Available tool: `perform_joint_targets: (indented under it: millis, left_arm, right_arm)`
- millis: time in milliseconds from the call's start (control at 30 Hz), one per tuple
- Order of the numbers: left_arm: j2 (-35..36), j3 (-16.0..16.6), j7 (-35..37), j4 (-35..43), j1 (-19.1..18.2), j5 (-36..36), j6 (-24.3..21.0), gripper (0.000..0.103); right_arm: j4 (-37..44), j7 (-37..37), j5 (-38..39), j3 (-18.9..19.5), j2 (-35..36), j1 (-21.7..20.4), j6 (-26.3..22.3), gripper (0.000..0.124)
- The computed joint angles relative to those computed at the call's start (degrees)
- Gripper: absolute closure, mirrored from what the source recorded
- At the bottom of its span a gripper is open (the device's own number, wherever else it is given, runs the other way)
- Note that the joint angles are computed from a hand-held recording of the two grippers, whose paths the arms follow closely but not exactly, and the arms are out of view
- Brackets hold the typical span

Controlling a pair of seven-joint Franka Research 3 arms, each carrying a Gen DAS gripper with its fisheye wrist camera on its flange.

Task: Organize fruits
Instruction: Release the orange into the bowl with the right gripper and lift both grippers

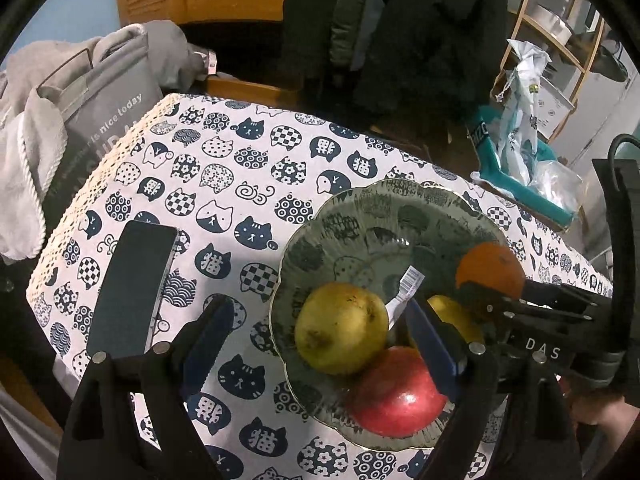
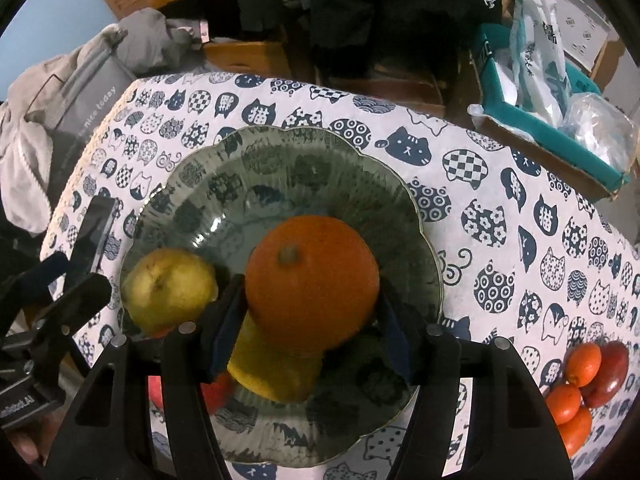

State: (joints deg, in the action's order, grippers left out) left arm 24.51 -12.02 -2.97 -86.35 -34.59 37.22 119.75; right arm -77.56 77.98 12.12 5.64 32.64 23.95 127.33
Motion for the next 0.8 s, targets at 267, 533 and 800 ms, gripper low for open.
perform_joint_targets:
  millis: [267, 533, 800]
  left_arm:
    - [-1.0, 0.0, -1.1, -0.1, -0.4, 1.2, -0.6, 0.014]
    - [-1.0, -0.1, -1.2, 2.1, -1.6, 3.5, -2.0, 0.014]
    - [0.3, 0.2, 0.1, 7.0, -4.2, 6.6, -4.3, 0.014]
  right_arm:
    - [-1.3, -0.7, 0.7, 0.1, -2.0, -0.3, 2.2, 0.057]
    - [-6.8, -0.4, -1.6, -0.8, -7.6, -0.2, 8.1, 0.057]
    - [-13.3, -0.8, -2.9, -1.1, -14.1, -1.4, 14.1, 0.055]
